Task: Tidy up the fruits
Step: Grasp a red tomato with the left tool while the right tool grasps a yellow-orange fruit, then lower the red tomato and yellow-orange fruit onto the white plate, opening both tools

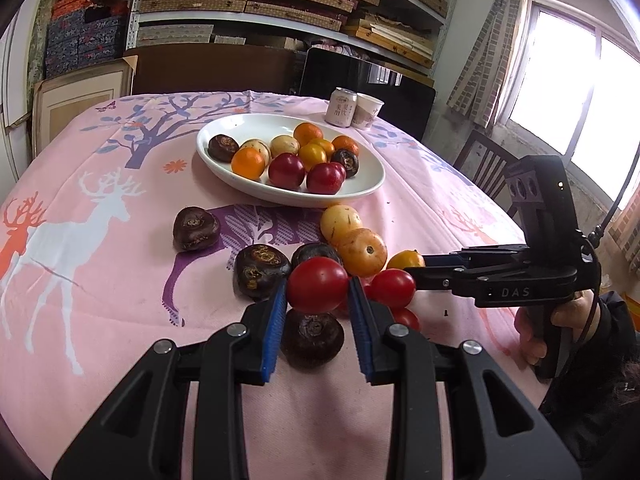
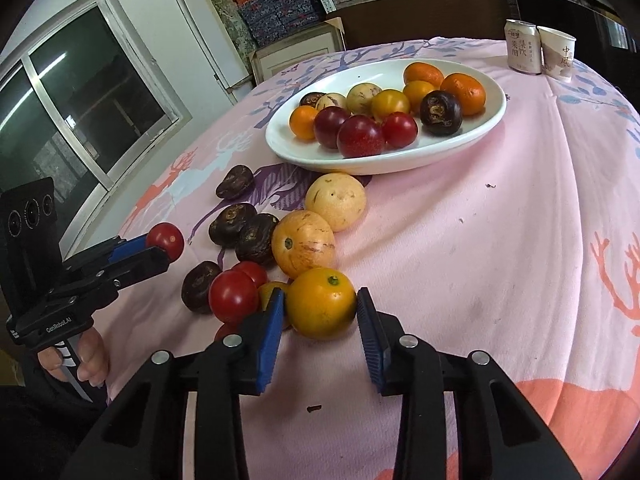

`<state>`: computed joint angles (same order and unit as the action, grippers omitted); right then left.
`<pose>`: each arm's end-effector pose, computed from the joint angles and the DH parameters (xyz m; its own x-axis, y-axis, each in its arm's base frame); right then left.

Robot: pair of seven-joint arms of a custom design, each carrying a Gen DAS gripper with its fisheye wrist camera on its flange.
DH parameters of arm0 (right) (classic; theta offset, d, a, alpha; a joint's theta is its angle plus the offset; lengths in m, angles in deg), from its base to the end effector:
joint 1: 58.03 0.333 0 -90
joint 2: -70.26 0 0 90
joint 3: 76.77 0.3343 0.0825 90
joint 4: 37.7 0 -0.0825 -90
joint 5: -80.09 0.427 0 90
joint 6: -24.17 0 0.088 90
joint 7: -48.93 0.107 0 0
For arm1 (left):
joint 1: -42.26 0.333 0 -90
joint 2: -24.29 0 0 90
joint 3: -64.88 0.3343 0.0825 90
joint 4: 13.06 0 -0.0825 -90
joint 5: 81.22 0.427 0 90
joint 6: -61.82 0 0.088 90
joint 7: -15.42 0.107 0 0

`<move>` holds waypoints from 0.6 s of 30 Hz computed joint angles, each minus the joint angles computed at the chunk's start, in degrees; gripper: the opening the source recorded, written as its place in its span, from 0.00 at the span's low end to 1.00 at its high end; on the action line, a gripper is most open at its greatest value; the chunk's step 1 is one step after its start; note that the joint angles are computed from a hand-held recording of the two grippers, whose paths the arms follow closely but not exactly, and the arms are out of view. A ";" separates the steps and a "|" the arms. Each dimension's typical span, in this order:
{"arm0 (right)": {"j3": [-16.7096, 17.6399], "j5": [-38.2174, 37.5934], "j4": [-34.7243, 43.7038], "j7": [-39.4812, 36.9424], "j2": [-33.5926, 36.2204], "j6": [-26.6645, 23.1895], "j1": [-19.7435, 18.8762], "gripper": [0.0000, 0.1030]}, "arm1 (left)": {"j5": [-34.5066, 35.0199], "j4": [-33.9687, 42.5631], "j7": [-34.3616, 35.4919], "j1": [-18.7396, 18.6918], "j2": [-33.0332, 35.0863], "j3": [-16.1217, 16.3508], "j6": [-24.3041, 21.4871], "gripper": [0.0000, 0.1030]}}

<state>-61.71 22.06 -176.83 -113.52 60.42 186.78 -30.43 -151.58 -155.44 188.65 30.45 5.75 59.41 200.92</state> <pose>0.3548 0.3887 0.4049 -0.0847 -0.9296 -0.3588 -0.7458 0.2979 -0.5958 0.4639 -0.1483 0.4280 -0.8117 -0.5400 0.2229 -0.4966 0.4370 -0.7500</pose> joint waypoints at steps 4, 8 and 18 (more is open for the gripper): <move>1.08 -0.61 0.35 0.77 -1.01 -4.53 0.56 0.36 | -0.04 0.00 -0.24 0.00 0.01 -0.02 0.16 0.29; 2.72 0.86 1.48 -2.35 -2.91 -15.90 2.60 0.36 | 1.45 0.21 -2.21 0.15 0.35 -0.71 1.54 0.29; 2.58 -2.57 2.44 -4.02 -7.74 -25.69 1.20 0.36 | 2.98 7.57 -3.70 -1.58 4.20 -2.04 5.23 0.29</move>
